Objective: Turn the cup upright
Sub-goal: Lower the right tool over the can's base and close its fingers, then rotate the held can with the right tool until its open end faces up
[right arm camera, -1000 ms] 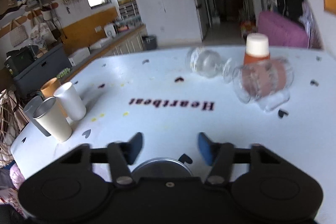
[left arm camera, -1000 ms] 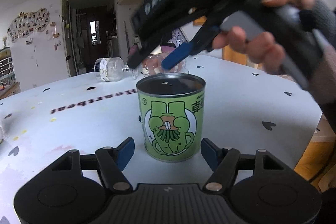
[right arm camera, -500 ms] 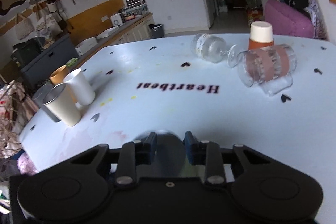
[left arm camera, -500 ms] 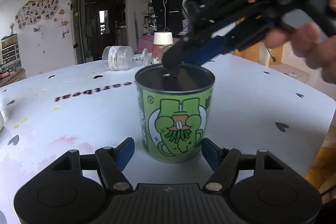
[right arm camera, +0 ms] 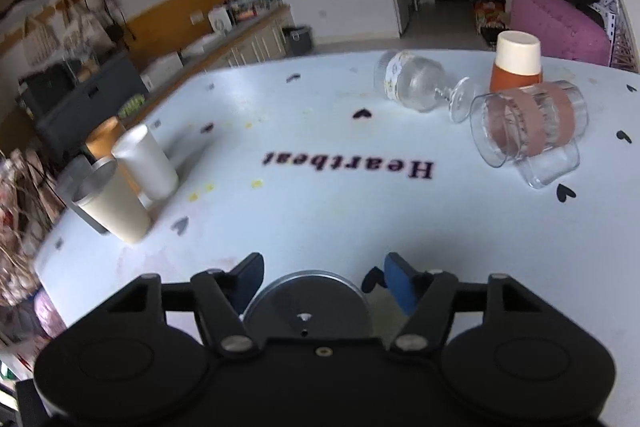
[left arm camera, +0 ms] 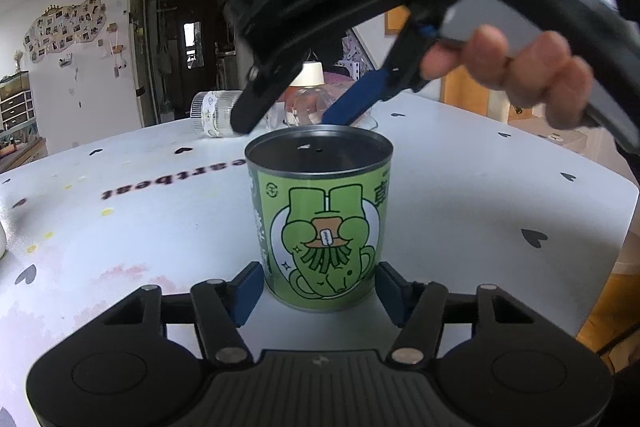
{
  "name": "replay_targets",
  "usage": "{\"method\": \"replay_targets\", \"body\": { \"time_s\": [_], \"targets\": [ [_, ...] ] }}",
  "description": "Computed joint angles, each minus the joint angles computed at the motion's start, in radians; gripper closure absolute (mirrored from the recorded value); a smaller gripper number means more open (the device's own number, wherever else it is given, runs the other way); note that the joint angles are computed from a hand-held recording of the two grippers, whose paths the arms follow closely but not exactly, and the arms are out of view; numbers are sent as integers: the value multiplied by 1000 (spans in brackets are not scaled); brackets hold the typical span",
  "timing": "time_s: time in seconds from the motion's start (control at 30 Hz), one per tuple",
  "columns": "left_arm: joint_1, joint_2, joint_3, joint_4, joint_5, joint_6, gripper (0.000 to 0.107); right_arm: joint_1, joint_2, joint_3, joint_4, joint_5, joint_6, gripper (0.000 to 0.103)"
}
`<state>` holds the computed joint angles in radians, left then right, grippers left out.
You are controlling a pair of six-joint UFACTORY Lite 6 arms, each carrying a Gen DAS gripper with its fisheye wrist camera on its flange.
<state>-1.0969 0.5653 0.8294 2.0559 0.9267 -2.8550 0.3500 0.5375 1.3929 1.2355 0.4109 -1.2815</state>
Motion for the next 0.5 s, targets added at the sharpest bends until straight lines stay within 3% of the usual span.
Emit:
{"method": "replay_targets", "body": {
  "time_s": [0.07,0.23,0.3,0.5],
  "targets": [
    [-5,0,4,-12,-1,11,48,21,34,57,-128,-16,117,43],
    [-43,2,7,-68,18,67,53,40,119,200,-361,66,313,59],
    [-49,1,3,-77,21,77,53,45,138,239,-423,99,364,59],
    [2,-18,-28,21,-7,-13,52,44,25,116,-375,90,252,59]
  ]
}}
